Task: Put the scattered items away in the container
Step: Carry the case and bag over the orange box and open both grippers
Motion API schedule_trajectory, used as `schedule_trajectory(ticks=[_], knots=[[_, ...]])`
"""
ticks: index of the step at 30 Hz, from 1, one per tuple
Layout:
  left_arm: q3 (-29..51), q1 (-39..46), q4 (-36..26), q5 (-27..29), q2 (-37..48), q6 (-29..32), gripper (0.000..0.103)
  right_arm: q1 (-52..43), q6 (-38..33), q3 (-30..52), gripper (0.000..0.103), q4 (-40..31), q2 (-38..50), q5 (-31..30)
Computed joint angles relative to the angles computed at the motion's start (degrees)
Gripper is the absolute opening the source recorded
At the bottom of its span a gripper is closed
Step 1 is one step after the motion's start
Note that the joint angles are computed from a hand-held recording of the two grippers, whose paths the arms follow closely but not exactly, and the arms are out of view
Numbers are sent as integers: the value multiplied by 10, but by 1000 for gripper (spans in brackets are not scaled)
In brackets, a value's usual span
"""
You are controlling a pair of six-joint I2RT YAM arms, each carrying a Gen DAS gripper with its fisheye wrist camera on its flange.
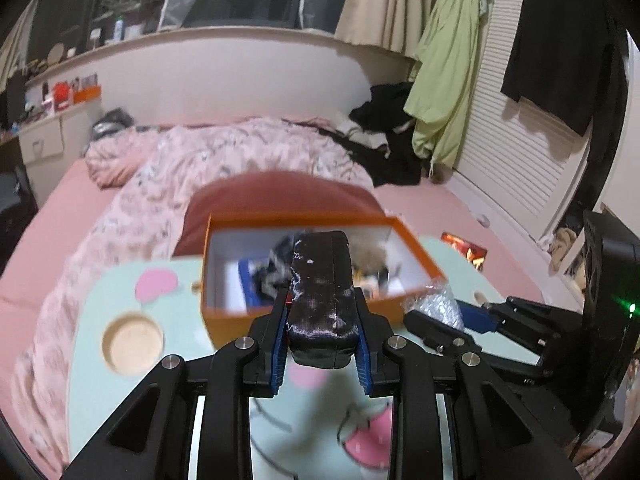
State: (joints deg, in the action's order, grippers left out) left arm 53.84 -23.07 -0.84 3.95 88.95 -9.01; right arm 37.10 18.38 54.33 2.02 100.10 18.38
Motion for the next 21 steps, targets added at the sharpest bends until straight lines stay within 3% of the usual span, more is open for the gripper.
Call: schedule_trajectory(ticks=[17, 19, 21], knots=[[299, 32, -113, 12, 247, 30, 27, -86, -54, 263, 26, -106, 163, -47], [320, 35, -123, 5, 267, 22, 40, -94, -52, 282, 27, -109, 181, -57], [338, 39, -133, -6, 282, 15, 65, -103, -46, 302, 28, -119, 199, -65]])
